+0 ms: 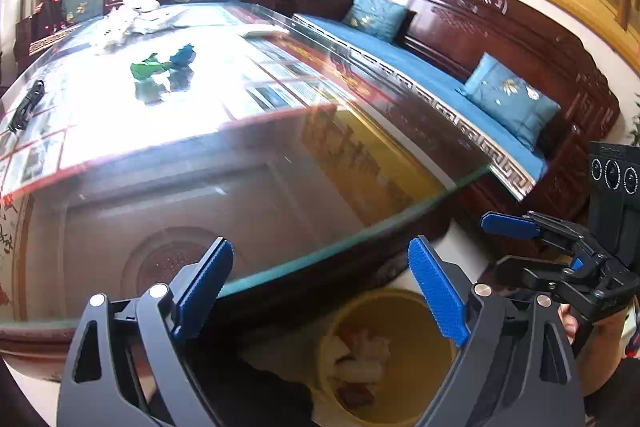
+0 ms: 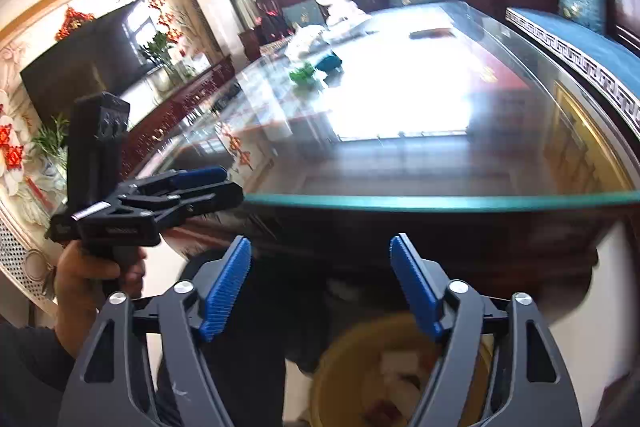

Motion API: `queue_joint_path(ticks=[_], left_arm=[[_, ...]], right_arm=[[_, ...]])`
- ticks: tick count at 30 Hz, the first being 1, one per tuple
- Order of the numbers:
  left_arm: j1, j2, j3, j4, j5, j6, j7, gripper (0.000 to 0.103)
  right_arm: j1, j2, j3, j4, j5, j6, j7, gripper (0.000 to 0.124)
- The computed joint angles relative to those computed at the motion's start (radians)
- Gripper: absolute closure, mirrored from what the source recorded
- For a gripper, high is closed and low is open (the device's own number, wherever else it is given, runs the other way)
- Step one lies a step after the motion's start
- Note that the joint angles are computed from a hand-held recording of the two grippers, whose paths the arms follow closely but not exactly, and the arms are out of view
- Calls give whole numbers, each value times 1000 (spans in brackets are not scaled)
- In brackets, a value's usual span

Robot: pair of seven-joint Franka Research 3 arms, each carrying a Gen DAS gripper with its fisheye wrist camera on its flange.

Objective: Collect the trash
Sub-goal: 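Move both tools back over the table toward the crumpled green and teal paper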

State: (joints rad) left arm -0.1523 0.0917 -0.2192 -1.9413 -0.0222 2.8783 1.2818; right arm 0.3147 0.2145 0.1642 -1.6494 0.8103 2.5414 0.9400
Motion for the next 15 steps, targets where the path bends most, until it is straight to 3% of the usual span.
queue_joint_path(ticks=[8,15], left_arm=[[33,54,41,100,108,-37,-51,8],[81,110,35,192,74,-80,-1,7]], right_arm=[[14,184,31,265,-27,-36,58,37],[30,350,42,515,-121,-95,185,36]])
